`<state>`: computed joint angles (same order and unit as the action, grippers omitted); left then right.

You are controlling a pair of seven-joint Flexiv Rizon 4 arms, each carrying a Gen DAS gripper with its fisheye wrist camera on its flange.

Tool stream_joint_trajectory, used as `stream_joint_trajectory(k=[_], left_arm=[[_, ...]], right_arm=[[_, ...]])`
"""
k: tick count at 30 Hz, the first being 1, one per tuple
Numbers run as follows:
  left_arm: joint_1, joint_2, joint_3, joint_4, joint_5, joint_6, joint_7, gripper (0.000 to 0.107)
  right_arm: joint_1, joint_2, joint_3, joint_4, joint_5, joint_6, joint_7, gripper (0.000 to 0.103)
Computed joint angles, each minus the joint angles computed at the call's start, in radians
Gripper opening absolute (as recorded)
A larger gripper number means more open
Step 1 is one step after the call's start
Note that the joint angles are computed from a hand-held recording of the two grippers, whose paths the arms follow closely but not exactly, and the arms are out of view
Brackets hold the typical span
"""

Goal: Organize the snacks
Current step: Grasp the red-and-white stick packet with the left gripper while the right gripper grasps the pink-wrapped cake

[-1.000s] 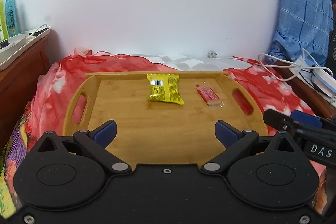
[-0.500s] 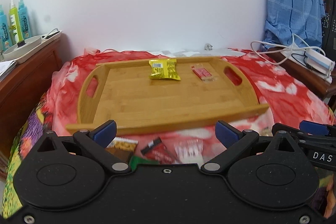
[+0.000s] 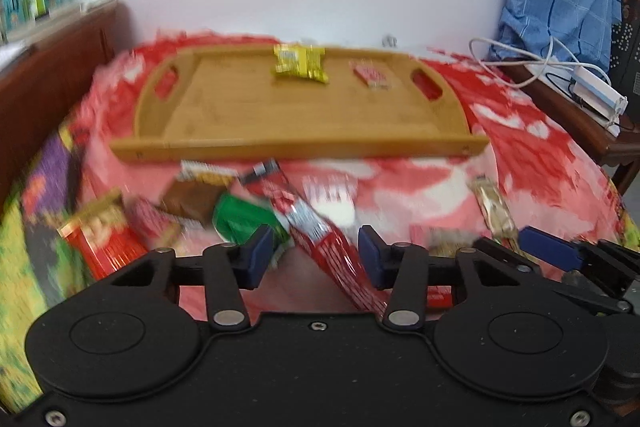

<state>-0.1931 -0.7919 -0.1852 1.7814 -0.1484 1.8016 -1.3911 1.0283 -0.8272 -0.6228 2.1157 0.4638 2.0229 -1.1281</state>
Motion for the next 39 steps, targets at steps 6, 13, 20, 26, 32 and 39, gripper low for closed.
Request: stream_joint_trajectory(k=[6,13,20,26,32,39], left_arm=[[-0.026,-0.029,0.012,-0.032,-0.028,-0.031,-0.022,0.045],[-0.035,-0.068,0.016,-0.068,-0.056,-0.032,-0.064,0.045],[-0.006,-0.069,-0.013,-0.063,-0.036,-0.019,-0.074,0.033],[-0.027,-0.047,0.021,-0.048,-0.015,-0.001,-0.054,0.028],[-0.026,-0.037,0.028,-0.042,-0.010,0.007,-0.038,0.026],[-0.005,-0.037,0.009,-0.027,0.004,0.024,-0.026,0.026]], right_arm=[[-0.004,-0.001,0.005,-0.006,-0.023,-0.021,-0.007,0.053],[-0.028,0.003,0.023,-0.011,-0.058,-0.030,-0.009,0.067],[-0.045,-0.002,0.038,-0.027,-0.086,-0.029,-0.025,0.072],[-0.046,-0.012,0.036,-0.042,-0.100,-0.040,-0.042,0.076],[-0.038,-0.029,0.012,-0.059,-0.115,-0.065,-0.049,0.077],[-0.021,-0.041,-0.011,-0.053,-0.138,-0.074,-0.043,0.077]])
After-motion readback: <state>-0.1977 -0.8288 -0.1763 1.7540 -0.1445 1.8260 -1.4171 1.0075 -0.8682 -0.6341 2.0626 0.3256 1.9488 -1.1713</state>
